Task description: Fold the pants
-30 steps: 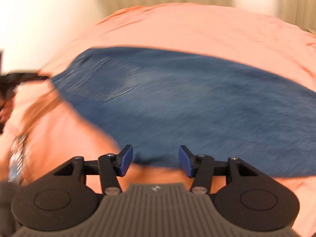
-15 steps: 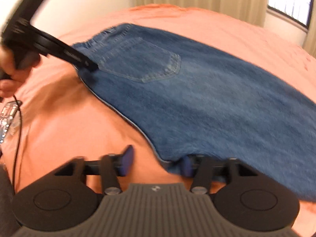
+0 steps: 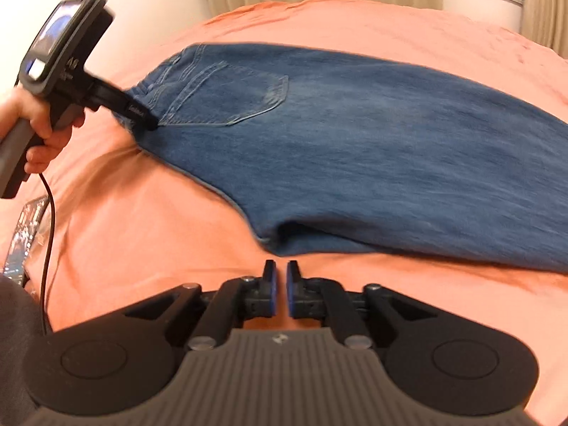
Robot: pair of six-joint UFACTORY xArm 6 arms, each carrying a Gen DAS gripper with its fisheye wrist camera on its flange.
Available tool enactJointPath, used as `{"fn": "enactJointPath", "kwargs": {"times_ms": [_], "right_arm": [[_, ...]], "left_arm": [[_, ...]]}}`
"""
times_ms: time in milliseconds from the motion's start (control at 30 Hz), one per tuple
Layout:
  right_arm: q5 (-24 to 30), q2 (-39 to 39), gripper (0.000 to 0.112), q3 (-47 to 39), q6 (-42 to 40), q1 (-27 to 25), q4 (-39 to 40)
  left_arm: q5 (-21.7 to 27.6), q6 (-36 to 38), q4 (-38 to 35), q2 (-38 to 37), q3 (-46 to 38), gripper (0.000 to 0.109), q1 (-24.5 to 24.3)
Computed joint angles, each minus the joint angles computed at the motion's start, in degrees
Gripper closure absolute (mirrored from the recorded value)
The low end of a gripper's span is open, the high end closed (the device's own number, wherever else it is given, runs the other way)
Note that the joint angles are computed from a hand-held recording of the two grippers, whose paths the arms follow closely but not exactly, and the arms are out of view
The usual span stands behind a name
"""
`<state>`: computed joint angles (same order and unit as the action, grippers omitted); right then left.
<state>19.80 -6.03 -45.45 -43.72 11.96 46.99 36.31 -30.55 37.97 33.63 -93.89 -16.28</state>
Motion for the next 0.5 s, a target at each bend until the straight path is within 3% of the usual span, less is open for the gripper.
{"fn": "enactJointPath", "kwargs": {"times_ms": [100, 200, 367, 500], "right_arm": [[2.18, -4.23, 0.106, 1.88, 0.70, -5.11, -0.30], [4.47, -7.42, 0.084, 2.40, 0.91, -12.00, 0.76], [7.98, -8.33, 0.083, -0.38, 4.73, -26.02, 0.60], [12.36, -3.47, 0.081, -6.98, 9.07, -39.60, 3.42]], "left_arm": [[-1.94, -2.88, 0.64, -2.26, 1.35, 0.092, -0.82], [-3.55, -0.35, -5.47, -2.75, 0.12, 0.093, -2.24], [-3.87, 5.20, -15.00, 0.67, -6.51, 0.093, -5.94], [-0.55, 8.87, -22.22, 7.45, -17.11, 0.092, -8.99]]}}
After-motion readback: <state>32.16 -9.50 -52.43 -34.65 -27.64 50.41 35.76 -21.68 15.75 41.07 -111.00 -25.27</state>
